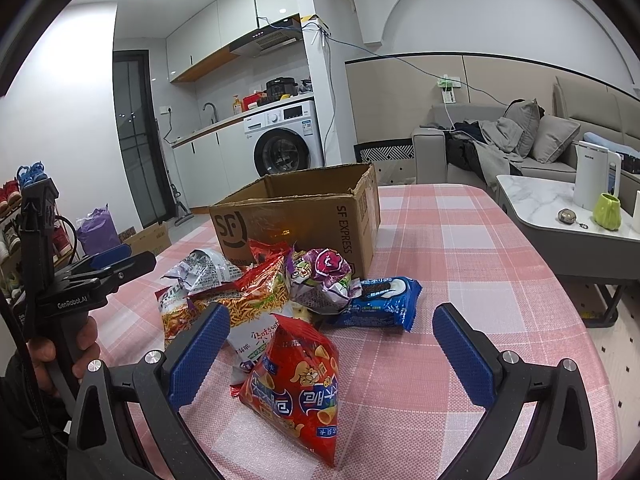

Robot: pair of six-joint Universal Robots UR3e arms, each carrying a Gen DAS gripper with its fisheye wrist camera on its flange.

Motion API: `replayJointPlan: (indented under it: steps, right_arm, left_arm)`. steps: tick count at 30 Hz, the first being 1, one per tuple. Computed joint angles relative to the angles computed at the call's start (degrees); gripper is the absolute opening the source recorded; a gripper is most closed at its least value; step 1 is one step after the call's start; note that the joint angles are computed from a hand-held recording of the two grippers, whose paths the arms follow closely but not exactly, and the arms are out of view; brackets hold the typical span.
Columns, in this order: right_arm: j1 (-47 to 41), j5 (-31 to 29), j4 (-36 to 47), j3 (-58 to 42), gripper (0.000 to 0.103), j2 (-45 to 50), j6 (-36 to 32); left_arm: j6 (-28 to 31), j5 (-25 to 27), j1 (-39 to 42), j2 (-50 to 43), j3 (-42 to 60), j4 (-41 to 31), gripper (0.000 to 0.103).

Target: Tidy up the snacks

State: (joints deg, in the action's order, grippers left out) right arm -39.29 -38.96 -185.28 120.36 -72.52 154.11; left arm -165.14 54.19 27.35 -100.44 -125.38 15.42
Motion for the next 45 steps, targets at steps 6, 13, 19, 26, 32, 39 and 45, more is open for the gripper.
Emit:
replayJointPlan:
  steps: [6, 13, 19, 26, 32, 39, 45]
  right_arm:
    - [-0.01, 0.03, 0.32, -0.06, 0.103, -0.04, -0.11]
    - [0.10, -0.23, 0.23, -0.03, 0.103, 0.02, -0.17]
    - [0.35, -0.82, 1.05, -0.31, 0.103, -0.05, -0.25]
    - [2.18, -4.32, 3.19, -2.38, 0.103, 0.44, 0.26]
    - [3.37, -7.24, 9.86, -5.48, 0.103, -0.39, -0.46]
    - [4.39, -9.44, 20.67, -7.06, 0.103, -2.16, -3.66]
    - [5.54, -10.50, 24.83, -7.70, 0.103, -2.26, -5.24]
  left_arm:
    - [0.03, -0.37, 0.05, -0.31, -0.37, 0.99, 0.102]
    - [0.09, -0.40, 0.00, -0.32, -0.54, 1.10, 0.102]
    - [0.48, -0.32, 0.08, -0.20, -0.29, 0.11, 0.102]
    - [1.36, -1.39, 0.68, 0.87, 1.61, -6.30, 0.102]
    - [3.69, 0.05, -0.59, 3.00, 2.34, -11.20, 0.102]
    - [6.85, 3.76, -3.17, 4.03, 2.60, -16.74, 0.102]
    - [9.10, 6.71, -5.41, 2.83, 4.35, -20.15, 0.102]
